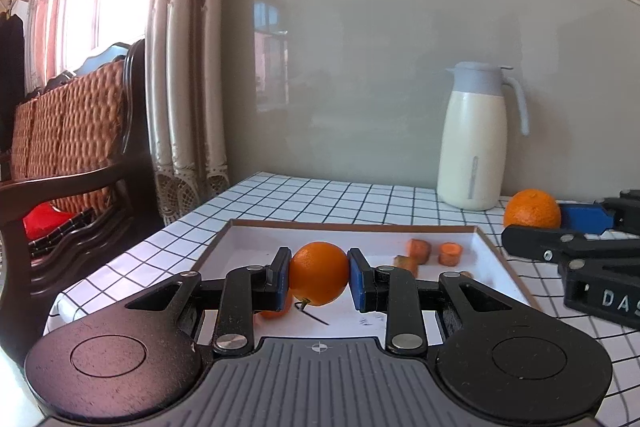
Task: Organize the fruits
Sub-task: 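Carry both small oranges over the cardboard box with both tools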
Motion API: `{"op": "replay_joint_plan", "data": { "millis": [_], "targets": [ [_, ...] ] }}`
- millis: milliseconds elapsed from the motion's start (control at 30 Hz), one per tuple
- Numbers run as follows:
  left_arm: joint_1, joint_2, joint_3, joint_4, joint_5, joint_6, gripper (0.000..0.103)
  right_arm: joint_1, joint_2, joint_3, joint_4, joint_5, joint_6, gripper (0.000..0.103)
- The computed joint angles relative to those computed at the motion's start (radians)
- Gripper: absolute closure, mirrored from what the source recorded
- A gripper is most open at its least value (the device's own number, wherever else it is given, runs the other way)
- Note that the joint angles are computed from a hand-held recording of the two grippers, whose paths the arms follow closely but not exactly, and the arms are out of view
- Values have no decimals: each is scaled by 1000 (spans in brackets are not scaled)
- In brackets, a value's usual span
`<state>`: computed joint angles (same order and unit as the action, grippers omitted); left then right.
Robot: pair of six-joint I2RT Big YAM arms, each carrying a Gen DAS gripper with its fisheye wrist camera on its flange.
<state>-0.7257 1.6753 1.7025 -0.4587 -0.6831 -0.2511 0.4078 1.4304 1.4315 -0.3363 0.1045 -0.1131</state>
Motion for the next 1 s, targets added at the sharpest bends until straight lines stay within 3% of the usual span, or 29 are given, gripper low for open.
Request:
{"op": "replay_joint_plan", "data": {
  "millis": [1000],
  "targets": [
    [118, 104, 110, -52, 48, 0, 73, -21, 175, 186, -105, 25, -17, 74]
  ]
}}
